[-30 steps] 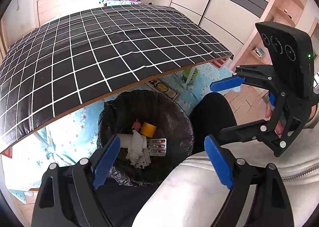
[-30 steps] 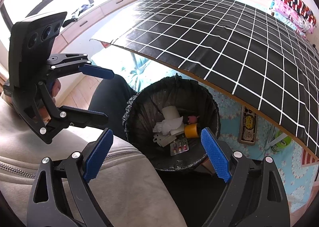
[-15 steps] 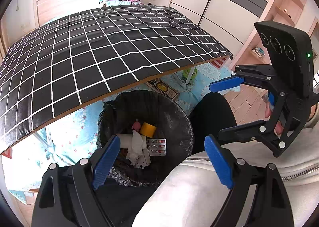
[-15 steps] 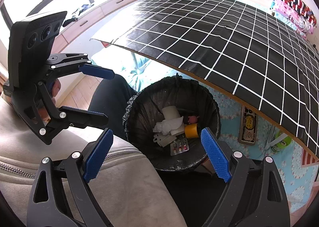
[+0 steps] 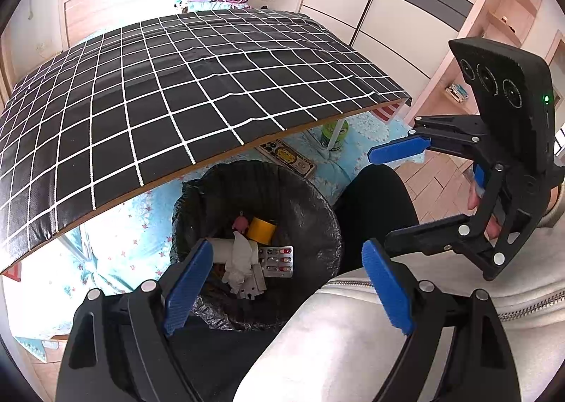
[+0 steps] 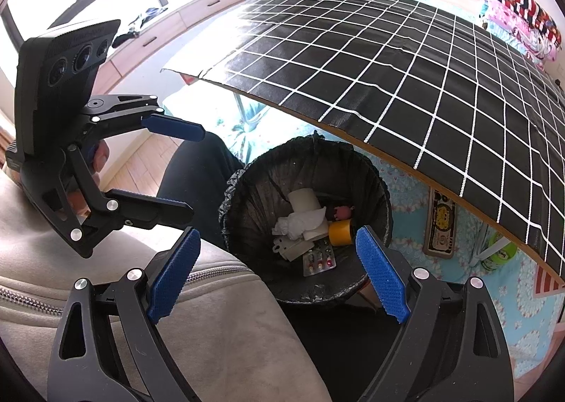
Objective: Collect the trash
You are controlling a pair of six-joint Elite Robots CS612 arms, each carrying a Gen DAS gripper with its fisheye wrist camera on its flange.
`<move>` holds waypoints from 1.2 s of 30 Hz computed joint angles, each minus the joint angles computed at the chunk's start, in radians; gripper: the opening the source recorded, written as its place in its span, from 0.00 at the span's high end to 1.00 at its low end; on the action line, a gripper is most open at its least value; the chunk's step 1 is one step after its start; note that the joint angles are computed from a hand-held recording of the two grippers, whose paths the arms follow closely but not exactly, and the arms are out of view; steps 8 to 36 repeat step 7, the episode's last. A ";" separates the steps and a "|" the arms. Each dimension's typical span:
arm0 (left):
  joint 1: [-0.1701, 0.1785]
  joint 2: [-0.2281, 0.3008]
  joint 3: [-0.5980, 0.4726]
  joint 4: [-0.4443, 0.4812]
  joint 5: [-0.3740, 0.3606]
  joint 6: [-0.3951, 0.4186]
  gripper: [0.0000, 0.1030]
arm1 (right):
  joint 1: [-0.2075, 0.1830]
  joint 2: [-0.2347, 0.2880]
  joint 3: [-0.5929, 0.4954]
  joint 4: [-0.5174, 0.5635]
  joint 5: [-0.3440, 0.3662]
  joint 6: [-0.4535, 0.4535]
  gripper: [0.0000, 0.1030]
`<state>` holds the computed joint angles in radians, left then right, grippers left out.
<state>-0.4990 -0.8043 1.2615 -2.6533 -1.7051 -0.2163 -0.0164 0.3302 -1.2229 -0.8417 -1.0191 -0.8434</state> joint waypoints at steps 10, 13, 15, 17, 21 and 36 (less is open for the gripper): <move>0.000 -0.001 0.000 -0.001 0.001 0.002 0.19 | -0.001 0.000 0.001 0.001 -0.002 -0.002 0.13; 0.000 -0.001 0.000 -0.001 0.001 0.002 0.19 | -0.001 0.000 0.001 0.001 -0.002 -0.002 0.13; 0.000 -0.001 0.000 -0.001 0.001 0.002 0.19 | -0.001 0.000 0.001 0.001 -0.002 -0.002 0.13; 0.000 -0.001 0.000 -0.001 0.001 0.002 0.19 | -0.001 0.000 0.001 0.001 -0.002 -0.002 0.13; 0.000 -0.001 0.000 -0.001 0.001 0.002 0.19 | -0.001 0.000 0.001 0.001 -0.002 -0.002 0.13; 0.000 -0.001 0.000 -0.001 0.001 0.002 0.19 | -0.001 0.000 0.001 0.001 -0.002 -0.002 0.13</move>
